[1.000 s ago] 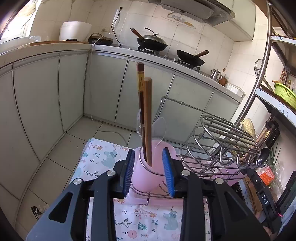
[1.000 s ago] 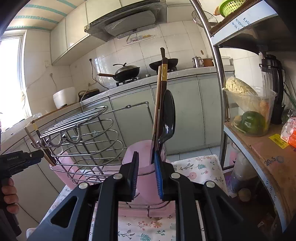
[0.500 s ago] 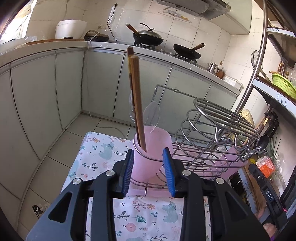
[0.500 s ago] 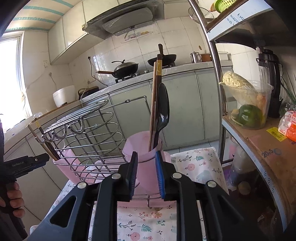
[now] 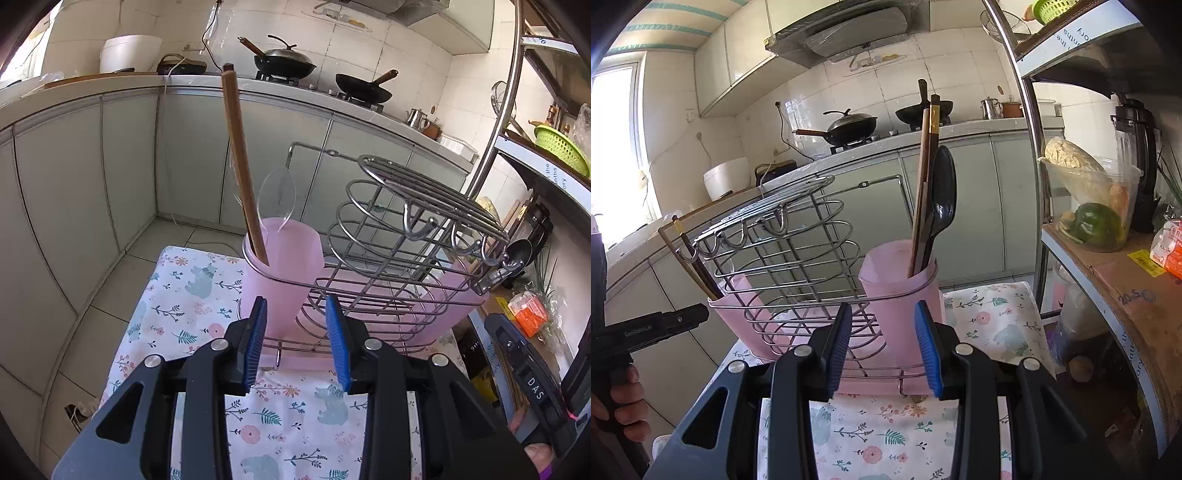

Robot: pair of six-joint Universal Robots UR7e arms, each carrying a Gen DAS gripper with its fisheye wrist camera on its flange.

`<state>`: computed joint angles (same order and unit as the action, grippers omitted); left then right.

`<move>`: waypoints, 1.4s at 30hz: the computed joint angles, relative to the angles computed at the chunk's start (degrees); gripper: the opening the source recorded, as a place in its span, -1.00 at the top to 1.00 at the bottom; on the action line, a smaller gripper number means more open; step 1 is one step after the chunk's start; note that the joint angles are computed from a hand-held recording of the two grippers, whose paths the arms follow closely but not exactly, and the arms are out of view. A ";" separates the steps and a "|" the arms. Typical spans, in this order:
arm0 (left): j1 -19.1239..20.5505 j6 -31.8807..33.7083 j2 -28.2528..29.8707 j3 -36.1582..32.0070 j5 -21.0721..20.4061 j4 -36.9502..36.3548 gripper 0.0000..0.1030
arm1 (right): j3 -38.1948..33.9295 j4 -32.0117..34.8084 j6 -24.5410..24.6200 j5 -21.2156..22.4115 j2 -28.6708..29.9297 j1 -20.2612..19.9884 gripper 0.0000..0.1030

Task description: Organize utensils

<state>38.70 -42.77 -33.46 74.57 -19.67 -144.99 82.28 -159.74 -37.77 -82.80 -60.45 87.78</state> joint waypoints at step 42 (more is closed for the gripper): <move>-3.62 0.07 3.53 -0.39 4.66 5.52 0.36 | 9.14 -4.80 -4.97 -6.41 -4.84 3.39 0.29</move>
